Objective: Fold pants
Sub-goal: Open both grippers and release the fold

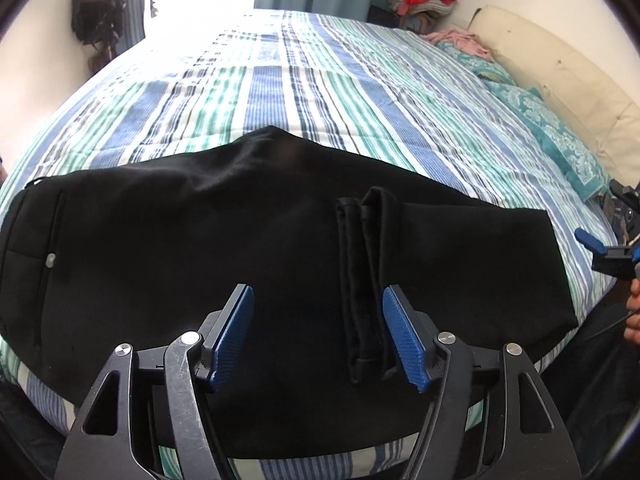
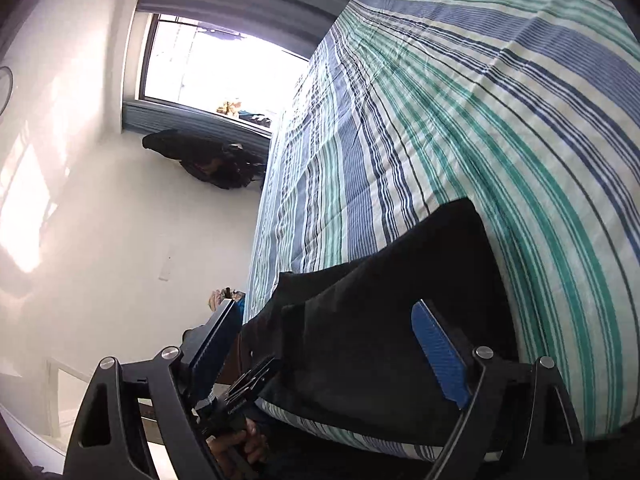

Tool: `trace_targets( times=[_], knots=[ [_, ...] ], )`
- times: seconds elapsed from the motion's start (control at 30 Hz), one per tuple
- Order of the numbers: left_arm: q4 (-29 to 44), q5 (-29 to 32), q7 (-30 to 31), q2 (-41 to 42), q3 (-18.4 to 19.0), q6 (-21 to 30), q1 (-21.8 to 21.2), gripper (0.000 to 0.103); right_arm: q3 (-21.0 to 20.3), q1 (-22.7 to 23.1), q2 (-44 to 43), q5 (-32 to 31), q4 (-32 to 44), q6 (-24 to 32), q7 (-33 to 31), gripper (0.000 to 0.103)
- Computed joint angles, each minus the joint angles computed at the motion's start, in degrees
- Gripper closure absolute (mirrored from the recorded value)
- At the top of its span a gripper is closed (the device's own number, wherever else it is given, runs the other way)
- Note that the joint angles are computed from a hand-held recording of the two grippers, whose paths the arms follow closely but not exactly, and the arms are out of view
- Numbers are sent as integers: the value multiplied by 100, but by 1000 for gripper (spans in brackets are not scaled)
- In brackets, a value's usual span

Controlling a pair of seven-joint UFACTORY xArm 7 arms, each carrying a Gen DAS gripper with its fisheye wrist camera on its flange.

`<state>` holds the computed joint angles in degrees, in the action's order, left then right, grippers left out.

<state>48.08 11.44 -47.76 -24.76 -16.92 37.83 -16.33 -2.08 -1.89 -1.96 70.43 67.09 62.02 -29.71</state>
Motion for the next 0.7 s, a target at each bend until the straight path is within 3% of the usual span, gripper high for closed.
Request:
trace_targets(
  times=[0.1, 0.2, 0.27, 0.4, 0.6, 0.63, 0.7],
  knots=[
    [-113, -47, -112, -87, 57, -64, 62, 34, 119, 3, 885, -713, 957, 182, 519, 15],
    [-145, 0, -187, -198, 13, -10, 111, 34, 314, -84, 1467, -1172, 1190, 49, 955, 15],
    [-151, 139, -260, -320, -73, 66, 180, 33, 438, -226, 1301, -807, 980, -175, 812, 14],
    [-124, 343, -350, -429, -157, -48, 296, 32, 367, -402, 524, -192, 468, 65, 353, 14],
    [61, 229, -193, -71, -124, -313, 155, 28, 40, -163, -486, -1040, -635, 250, 791, 7],
    [79, 184, -155, -37, -108, -300, 111, 28, 220, -348, -481, -1230, -785, 230, 831, 7],
    [80, 193, -128, -78, -120, -269, 76, 28, -140, -93, -596, -891, -1156, -21, 735, 10]
  ],
)
